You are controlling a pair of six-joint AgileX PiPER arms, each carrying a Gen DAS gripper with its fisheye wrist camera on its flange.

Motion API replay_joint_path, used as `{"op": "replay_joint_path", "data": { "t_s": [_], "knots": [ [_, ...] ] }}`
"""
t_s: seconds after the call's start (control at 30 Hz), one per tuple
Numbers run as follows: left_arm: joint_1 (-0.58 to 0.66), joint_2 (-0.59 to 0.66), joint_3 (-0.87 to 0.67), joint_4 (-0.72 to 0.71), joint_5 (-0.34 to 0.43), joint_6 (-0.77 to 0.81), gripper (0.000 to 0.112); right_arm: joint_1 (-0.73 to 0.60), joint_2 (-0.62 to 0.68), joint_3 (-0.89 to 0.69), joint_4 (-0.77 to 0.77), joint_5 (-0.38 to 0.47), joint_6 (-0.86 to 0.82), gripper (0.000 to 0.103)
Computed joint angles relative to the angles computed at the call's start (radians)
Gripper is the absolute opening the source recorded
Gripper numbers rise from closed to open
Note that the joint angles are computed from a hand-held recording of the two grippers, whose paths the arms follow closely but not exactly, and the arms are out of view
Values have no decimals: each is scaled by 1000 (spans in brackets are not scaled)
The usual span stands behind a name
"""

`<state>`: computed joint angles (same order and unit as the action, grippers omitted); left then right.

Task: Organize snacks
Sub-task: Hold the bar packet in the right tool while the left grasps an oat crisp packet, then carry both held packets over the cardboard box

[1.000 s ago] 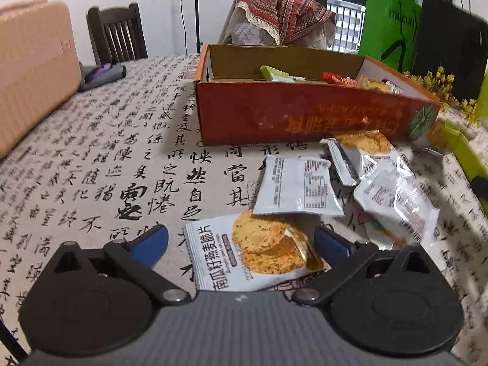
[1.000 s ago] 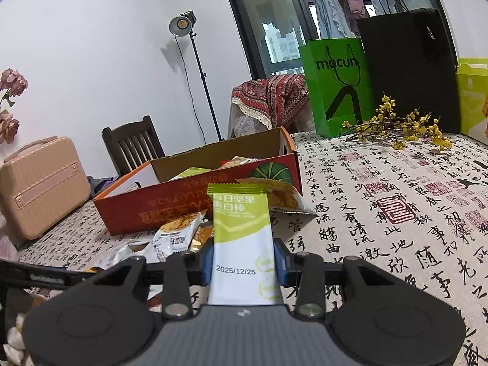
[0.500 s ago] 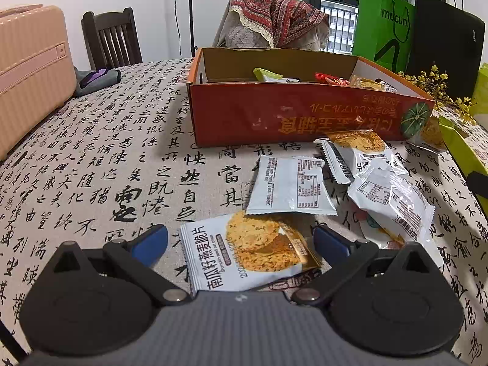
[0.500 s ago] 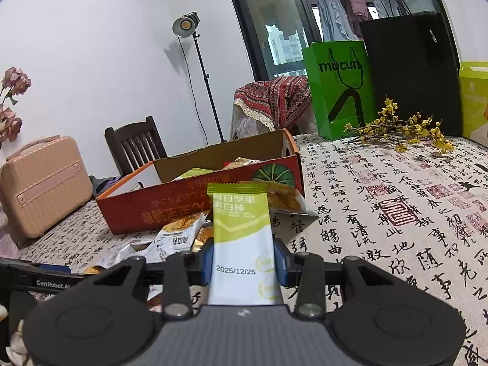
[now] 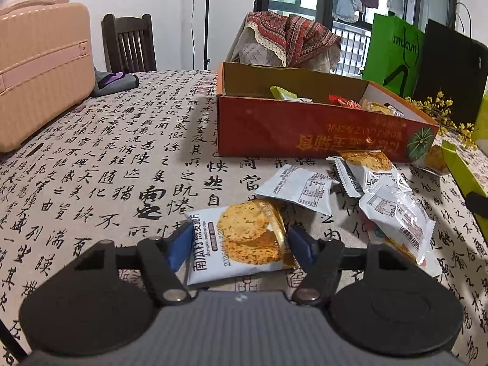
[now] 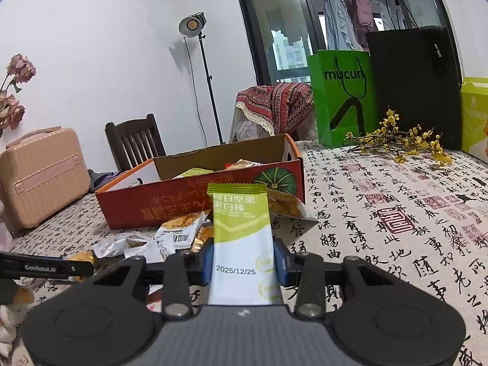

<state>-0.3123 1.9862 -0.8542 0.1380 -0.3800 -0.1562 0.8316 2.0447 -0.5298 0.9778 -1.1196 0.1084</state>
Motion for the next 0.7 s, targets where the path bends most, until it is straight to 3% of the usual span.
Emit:
{"op": "replay_joint_path", "data": {
  "t_s": [0.43,0.57,0.7],
  "knots": [
    [59,-95,113,129,-158,-98,67,10,-5,-15,37,7,-51,38],
    [55,-133,121,157,-181,-119,67,0,-34,-25,56,45,-78,38],
    [45,-156,93,205,-174,-168,67,9,-76,-24,86,31,-119,38]
  ]
}}
